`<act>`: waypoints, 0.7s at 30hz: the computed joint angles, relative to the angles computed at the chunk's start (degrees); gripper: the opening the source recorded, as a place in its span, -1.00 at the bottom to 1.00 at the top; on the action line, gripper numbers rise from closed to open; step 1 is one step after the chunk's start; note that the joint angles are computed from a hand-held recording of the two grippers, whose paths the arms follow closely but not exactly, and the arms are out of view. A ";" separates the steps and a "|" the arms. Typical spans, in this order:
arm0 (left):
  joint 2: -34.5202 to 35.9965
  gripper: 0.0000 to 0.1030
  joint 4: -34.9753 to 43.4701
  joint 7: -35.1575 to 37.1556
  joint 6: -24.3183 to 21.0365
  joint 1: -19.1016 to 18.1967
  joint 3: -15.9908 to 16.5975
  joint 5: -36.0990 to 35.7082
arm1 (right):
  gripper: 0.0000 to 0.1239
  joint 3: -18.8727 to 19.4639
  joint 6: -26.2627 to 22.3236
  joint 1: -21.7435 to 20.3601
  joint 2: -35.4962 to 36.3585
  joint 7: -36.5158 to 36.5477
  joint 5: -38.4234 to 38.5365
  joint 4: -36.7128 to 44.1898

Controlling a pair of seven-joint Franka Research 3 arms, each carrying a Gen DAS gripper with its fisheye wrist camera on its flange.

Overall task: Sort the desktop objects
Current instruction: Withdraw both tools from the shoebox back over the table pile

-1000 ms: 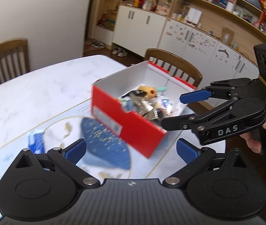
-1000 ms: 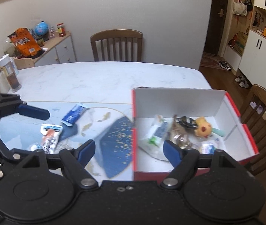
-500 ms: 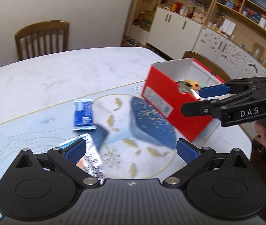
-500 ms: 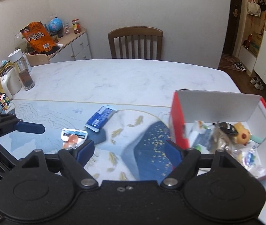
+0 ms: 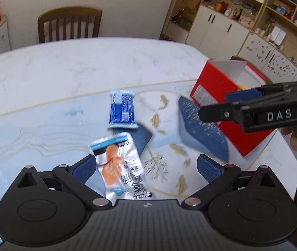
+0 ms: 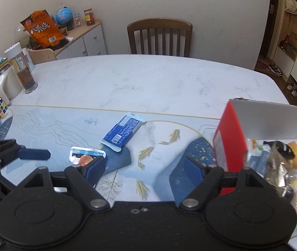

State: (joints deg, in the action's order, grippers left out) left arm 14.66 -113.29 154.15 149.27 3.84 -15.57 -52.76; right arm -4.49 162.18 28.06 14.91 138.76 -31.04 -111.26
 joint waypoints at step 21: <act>6.22 0.98 0.05 -12.78 13.49 3.30 -6.13 10.15 | 0.28 -1.33 -4.68 1.22 17.95 -13.08 15.96 20.34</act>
